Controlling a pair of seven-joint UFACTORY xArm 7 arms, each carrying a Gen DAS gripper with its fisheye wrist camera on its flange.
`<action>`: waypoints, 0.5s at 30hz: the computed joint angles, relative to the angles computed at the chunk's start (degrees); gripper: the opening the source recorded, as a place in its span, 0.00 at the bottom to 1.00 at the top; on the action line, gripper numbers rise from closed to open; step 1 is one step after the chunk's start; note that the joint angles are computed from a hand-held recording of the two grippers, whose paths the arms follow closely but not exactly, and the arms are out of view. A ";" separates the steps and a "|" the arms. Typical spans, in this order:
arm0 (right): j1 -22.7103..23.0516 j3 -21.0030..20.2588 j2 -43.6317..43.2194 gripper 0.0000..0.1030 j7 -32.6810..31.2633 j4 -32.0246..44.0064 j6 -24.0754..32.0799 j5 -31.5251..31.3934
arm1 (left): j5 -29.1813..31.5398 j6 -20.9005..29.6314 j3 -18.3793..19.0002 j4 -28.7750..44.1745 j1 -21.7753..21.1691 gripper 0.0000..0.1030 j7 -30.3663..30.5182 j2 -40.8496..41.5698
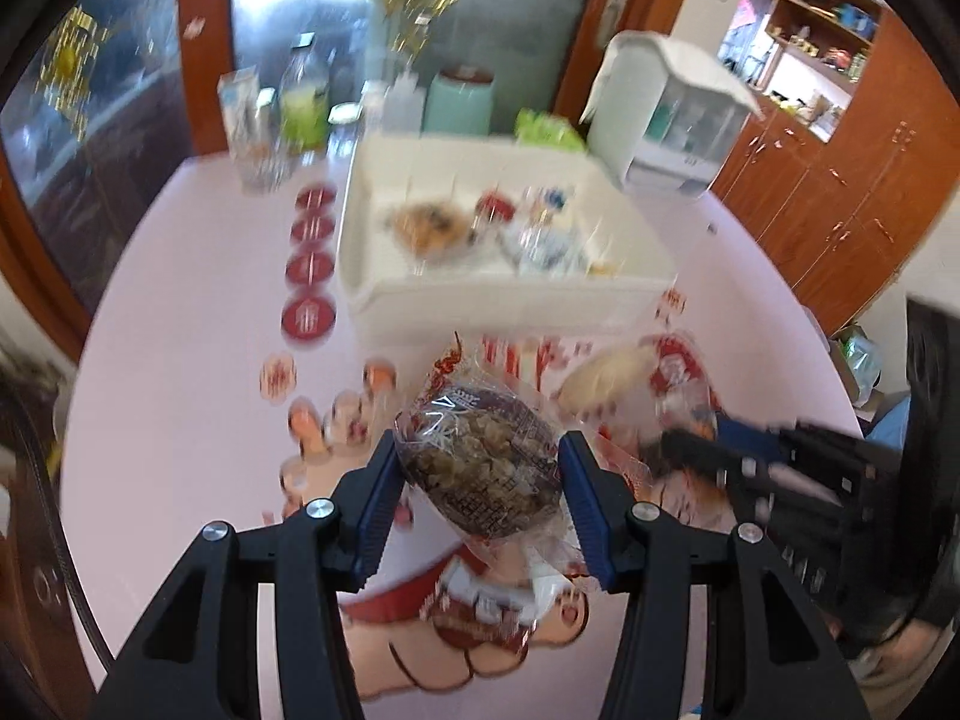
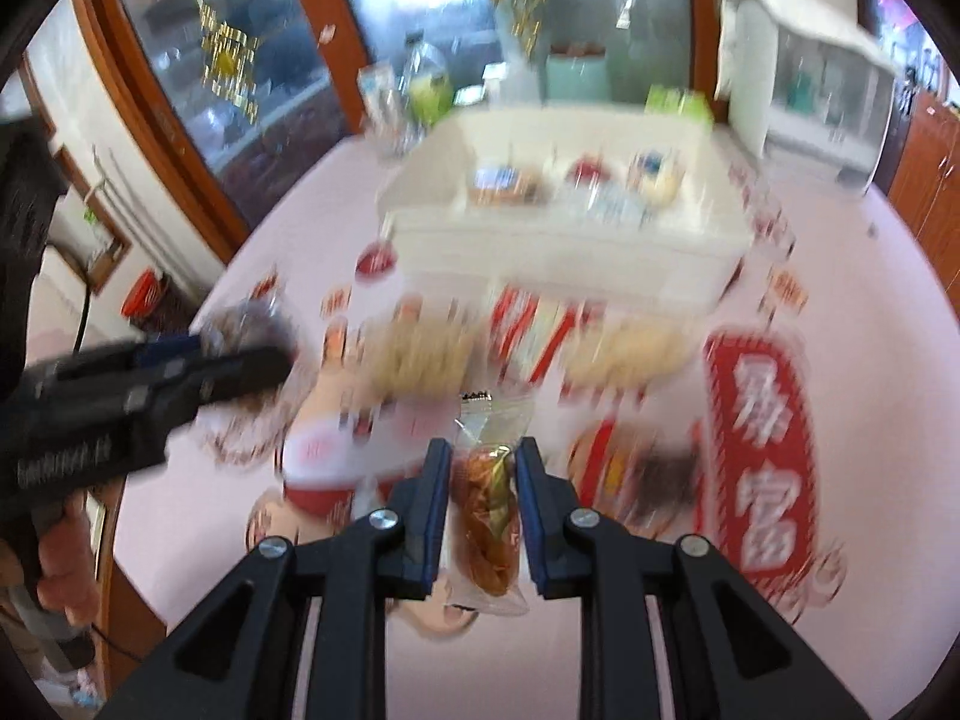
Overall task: Organize snacks
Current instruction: 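Carry both bags into the white tray and open both tools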
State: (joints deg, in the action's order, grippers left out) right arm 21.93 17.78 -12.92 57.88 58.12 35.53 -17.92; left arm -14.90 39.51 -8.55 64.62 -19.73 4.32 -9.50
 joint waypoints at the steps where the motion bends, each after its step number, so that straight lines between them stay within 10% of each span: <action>1: -0.87 -0.34 0.35 0.21 0.24 1.30 0.17 -1.12 | 0.99 -0.33 -0.24 1.66 0.10 0.49 -0.30 0.91; 15: -6.63 -8.36 14.70 0.22 -1.68 25.10 1.26 -7.55 | 19.94 4.48 1.10 45.93 -3.60 0.49 -11.15 32.19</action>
